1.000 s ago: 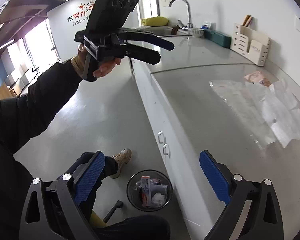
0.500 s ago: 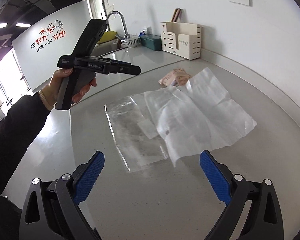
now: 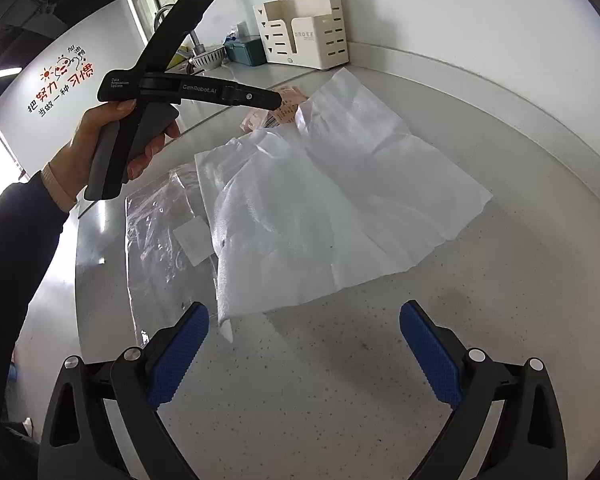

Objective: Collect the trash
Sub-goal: 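Grasp the beige snack wrapper with the left tool while the right tool grasps the white tissue sheet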

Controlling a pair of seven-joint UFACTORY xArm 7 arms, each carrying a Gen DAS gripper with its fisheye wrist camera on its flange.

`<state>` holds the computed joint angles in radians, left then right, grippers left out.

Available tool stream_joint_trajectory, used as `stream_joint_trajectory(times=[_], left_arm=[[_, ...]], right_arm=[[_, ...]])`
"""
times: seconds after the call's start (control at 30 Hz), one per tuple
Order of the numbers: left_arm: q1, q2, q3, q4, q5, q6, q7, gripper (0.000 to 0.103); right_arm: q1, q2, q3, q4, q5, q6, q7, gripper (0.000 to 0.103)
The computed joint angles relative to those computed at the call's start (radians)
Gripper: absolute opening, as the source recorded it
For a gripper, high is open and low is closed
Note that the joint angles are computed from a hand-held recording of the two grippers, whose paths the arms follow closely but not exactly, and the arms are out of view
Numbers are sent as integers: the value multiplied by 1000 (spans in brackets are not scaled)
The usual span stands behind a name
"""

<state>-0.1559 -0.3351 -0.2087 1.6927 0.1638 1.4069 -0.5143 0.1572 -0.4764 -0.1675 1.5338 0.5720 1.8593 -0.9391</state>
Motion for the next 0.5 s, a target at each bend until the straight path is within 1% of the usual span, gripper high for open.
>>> stream_joint_trajectory(times=[0.07, 0.13, 0.17, 0.2, 0.23, 0.27, 0.3, 0.33, 0.4, 0.43, 0.47, 0.5], left_arm=[[2, 27, -6, 16, 10, 10, -4, 94], [-1, 47, -5, 26, 17, 22, -5, 91], [-4, 55, 0, 28, 12, 27, -3, 83], [-4, 58, 1, 29, 17, 32, -8, 72], [-6, 60, 5, 27, 16, 33, -11, 68], [-9, 58, 12, 21, 7, 27, -8, 60], [-10, 56, 16, 14, 5, 21, -8, 56], [-11, 52, 21, 7, -2, 14, -6, 56], [-16, 41, 28, -9, -21, -3, 1, 42], [-14, 40, 29, -9, -25, -2, -3, 41], [-13, 34, 28, -15, -23, -12, -7, 36], [-14, 32, 26, -14, -27, -14, -8, 36]], right_arm=[[3, 7, 5, -4, 8, 6, 10, 97], [3, 11, 18, -12, 10, 2, 27, 97], [5, 14, 19, -14, 16, 8, 32, 97], [4, 13, 23, -21, 20, 0, 38, 97], [3, 12, 25, -23, 20, -2, 44, 97], [6, 14, 25, -21, 22, 4, 47, 97], [8, 18, 25, -19, 24, 4, 45, 97], [7, 15, 28, -21, 24, -1, 46, 96], [12, 15, 28, -21, 32, 2, 47, 83], [15, 21, 26, -14, 35, 15, 51, 69], [13, 21, 32, -14, 28, 13, 56, 61], [10, 16, 38, -20, 20, 4, 59, 57]])
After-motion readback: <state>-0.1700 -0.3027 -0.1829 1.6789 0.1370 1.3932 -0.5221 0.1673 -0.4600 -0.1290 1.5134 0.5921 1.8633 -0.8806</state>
